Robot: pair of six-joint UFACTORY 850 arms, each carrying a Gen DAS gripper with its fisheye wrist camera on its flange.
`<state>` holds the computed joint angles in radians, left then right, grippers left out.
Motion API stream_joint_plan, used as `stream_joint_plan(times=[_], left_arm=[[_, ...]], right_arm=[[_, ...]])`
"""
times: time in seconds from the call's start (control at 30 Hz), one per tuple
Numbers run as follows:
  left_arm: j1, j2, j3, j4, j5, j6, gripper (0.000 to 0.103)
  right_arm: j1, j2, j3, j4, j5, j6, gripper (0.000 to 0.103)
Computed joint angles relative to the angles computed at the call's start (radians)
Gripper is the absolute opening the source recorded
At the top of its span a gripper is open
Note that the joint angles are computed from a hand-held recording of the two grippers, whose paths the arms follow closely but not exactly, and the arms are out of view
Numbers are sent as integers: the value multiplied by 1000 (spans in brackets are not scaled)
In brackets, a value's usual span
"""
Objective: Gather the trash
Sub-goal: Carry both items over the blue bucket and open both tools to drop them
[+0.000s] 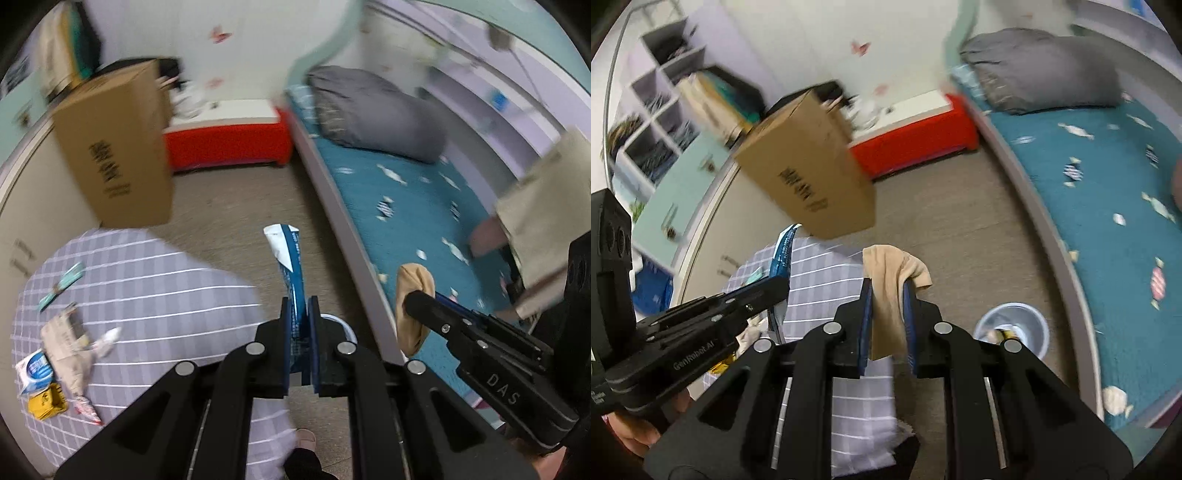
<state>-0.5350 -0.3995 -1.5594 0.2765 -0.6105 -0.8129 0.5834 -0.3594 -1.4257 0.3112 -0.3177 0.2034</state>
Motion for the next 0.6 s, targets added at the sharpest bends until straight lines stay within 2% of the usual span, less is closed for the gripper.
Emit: stream_joint_plan(times=[0.1, 0.3, 0.57, 0.6], left_arm=[[-54, -66, -99, -10, -25, 22, 8], [-124, -197, -298, -33, -95, 80, 9], [-155, -332, -513, -41, -180, 139, 10], [-158, -352, -547, -41, -197, 145, 20]], right_arm=[[-51, 85, 98, 30, 29, -27, 16], [-122, 169, 200, 145, 56, -135, 16], [-193, 211, 252, 270, 74, -256, 16], [-201, 212, 255, 293, 76, -274, 17]])
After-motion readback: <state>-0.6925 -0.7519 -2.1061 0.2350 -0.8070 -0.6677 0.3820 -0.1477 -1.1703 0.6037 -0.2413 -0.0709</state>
